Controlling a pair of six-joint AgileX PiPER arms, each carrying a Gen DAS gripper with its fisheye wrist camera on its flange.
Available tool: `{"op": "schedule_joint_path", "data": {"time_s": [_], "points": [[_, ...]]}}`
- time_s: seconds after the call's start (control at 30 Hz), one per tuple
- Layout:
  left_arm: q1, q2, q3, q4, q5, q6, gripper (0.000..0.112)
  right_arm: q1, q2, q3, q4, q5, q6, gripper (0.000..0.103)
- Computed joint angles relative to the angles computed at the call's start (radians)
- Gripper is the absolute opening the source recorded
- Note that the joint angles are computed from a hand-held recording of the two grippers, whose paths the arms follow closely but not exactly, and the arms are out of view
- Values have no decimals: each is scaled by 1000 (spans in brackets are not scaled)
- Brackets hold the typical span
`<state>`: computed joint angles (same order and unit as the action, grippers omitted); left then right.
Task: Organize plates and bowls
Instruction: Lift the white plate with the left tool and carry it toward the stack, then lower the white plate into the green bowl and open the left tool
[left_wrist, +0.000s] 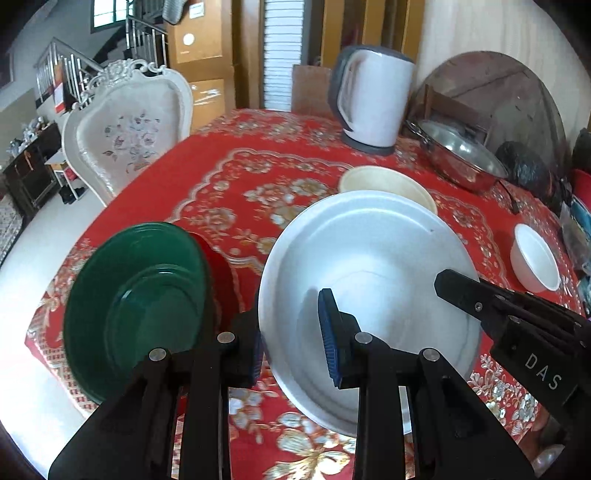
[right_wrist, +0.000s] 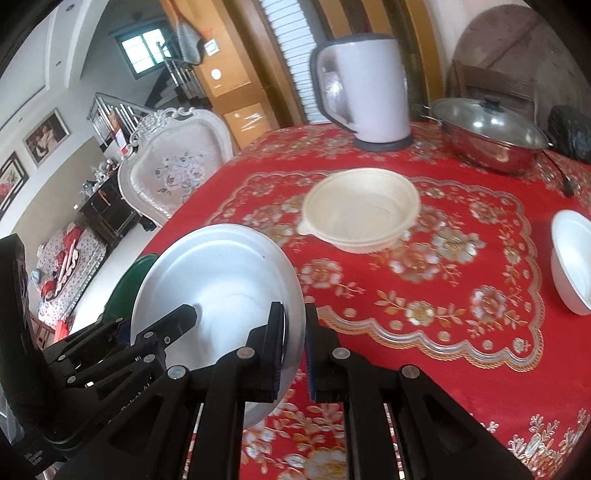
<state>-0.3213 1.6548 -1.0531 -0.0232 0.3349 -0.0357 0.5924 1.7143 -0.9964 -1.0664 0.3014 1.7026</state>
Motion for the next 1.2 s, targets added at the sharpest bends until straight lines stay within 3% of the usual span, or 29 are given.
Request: {"op": "schedule_joint_path", "data": {"time_s": [0.63,1.2], "points": [[220,-41,-2,-103,10,159,27,99,203,-353,306,104,-396,10],[410,86,-78,-209,34,301,27,144,506,-850,608,290,-805,11]]}}
